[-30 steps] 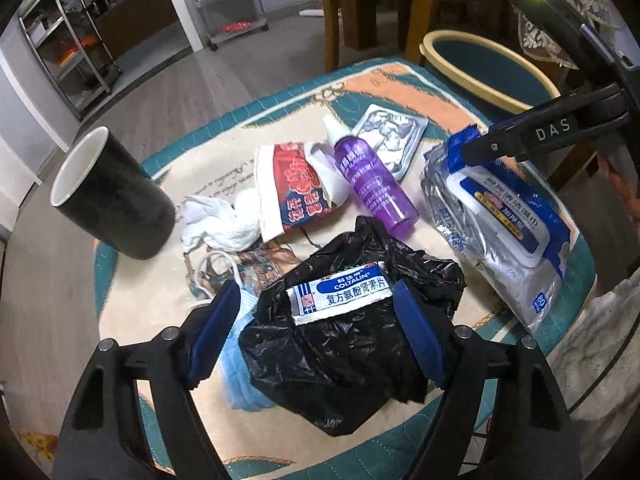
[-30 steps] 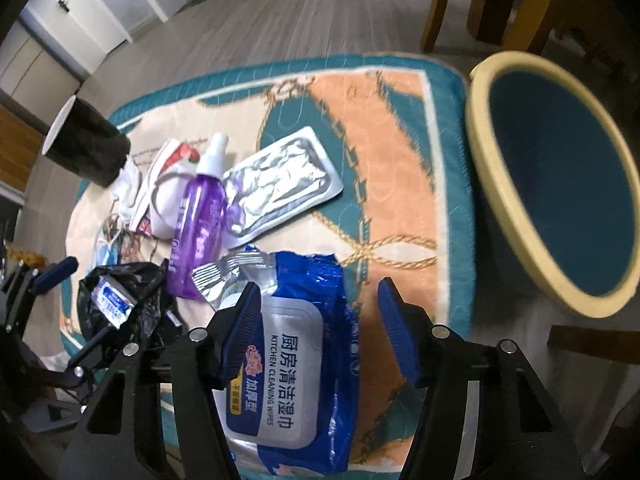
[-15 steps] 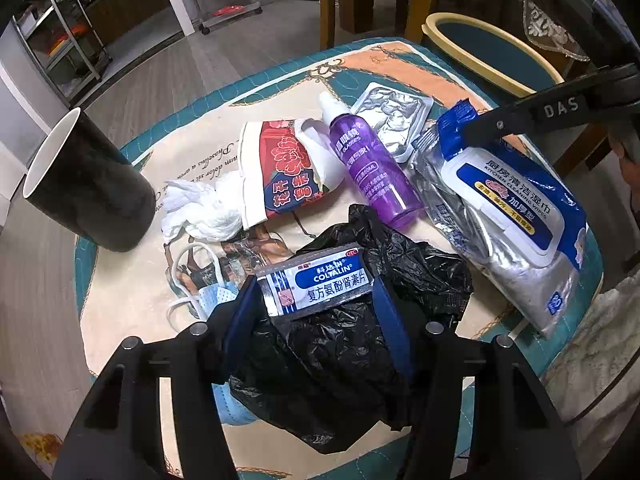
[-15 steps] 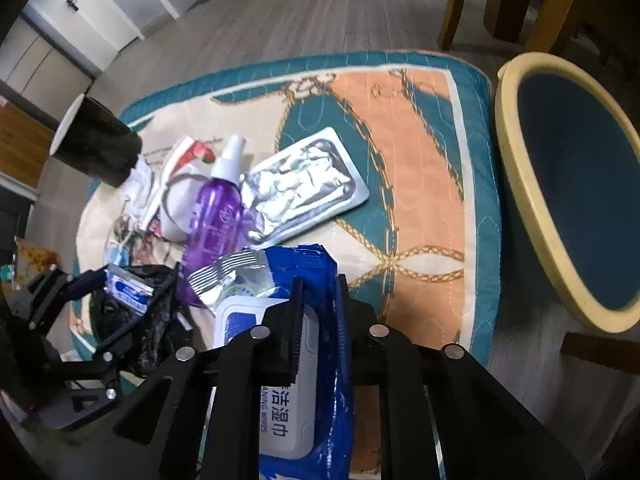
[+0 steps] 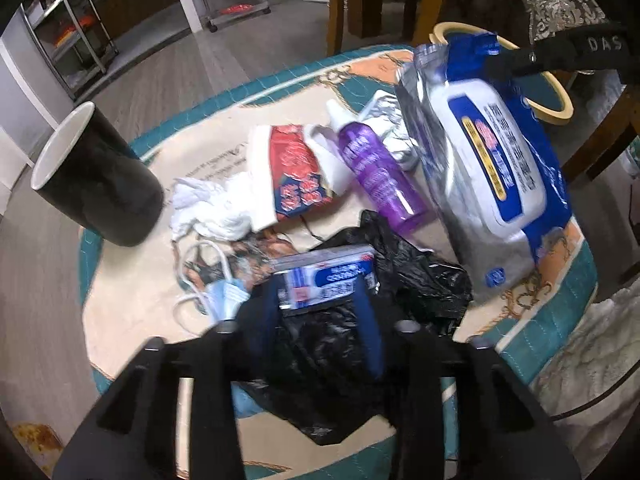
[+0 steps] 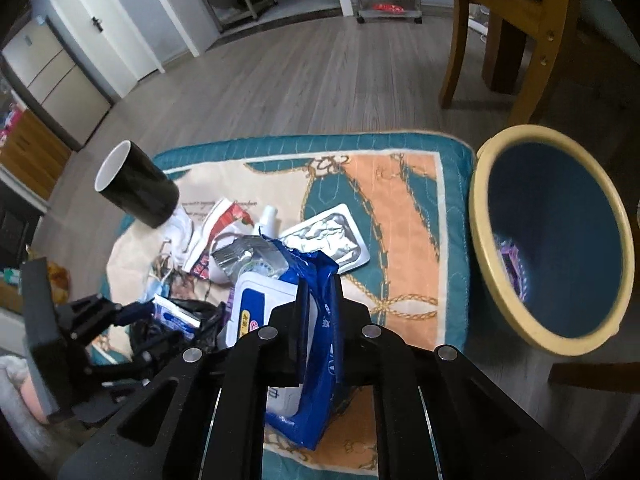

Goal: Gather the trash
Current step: 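Grasp the white medicine box with the left gripper while the right grasps the wet-wipe pack, then lift the medicine box with the left gripper while the right holds the wet-wipe pack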

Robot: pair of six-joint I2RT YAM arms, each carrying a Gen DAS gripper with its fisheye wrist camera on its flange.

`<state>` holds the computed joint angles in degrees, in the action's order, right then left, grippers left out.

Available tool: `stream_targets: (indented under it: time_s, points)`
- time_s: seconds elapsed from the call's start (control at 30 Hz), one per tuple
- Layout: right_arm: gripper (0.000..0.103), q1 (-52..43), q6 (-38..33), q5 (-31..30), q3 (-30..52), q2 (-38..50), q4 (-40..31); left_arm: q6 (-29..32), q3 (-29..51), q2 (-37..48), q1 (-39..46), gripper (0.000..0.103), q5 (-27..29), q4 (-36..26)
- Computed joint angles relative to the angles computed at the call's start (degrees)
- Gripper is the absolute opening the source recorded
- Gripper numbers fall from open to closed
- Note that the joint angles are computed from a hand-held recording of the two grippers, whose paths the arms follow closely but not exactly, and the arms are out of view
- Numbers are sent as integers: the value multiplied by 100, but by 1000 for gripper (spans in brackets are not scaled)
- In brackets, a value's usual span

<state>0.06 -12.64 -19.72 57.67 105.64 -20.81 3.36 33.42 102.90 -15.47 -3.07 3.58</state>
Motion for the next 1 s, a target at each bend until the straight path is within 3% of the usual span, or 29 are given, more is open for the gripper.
stream_targets:
  time_s: [0.07,0.17,0.23,0.27,0.37,0.4,0.83,1.0]
  points:
    - [11,-45,30,-19,-1,-17,-12,-19,13,86,-159,60,-133,5]
    - [11,-88,61,-87,20,-45,-21,29,71,207,-333,59,-340,-9]
    - [11,-108,61,-134,20,-72,-25,-10,100,166,-313,51,-346,-73]
    - [11,-119,51,-145,17,-96,-26,-28,95,118,-286,45,-320,-99]
    - [11,-191,61,-247,23,-175,-31,24,86,-46,-125,6,-268,-188]
    - [11,-215,82,-281,23,-201,-31,19,88,-119,-40,0,-185,-259]
    - [10,-354,279,-711,195,-340,-93,78,-450,-1765,177,0,-102,-615]
    - [10,-335,246,-667,166,-342,-99,13,-306,-1447,225,1,-96,-611]
